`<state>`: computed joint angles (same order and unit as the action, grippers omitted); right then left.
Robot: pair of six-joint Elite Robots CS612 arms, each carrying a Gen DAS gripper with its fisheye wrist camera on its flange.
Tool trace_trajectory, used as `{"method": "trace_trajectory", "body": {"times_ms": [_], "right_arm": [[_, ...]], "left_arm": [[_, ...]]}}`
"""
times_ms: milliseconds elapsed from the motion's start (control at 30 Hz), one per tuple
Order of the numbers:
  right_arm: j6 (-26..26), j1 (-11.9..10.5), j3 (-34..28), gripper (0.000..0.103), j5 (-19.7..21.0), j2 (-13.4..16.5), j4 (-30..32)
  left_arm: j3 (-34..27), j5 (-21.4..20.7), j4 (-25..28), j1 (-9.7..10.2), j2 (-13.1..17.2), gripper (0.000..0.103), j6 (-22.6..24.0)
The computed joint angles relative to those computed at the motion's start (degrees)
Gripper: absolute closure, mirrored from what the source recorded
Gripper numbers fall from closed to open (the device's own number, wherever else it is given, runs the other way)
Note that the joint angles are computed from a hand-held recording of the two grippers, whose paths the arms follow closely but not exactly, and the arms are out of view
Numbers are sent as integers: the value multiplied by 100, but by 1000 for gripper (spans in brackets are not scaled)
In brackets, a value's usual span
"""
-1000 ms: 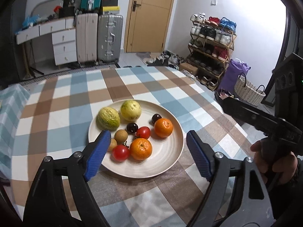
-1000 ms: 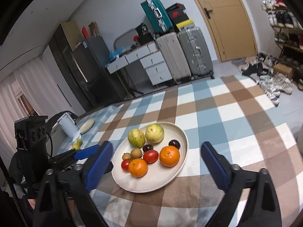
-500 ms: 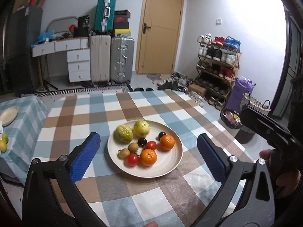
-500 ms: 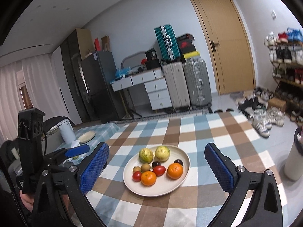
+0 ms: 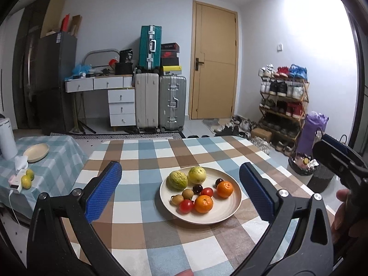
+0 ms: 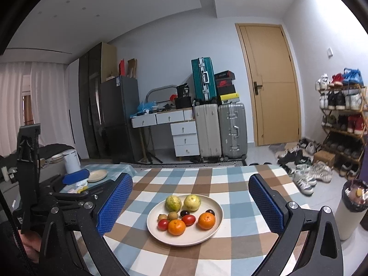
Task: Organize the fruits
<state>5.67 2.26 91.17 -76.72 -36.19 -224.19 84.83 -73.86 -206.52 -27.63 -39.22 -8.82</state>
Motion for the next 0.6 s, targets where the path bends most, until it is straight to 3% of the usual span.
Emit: {"method": "trace_trajectory", "body": {"times_ms": [367,600], "right_arm": [[-329,68,126,0,-344,152,-603],[-560,94,59,0,-551,326,-651]], "left_arm": [[215,352,-612,10,135,1,-11],[106,495,-560,26,320,1,-2]]}}
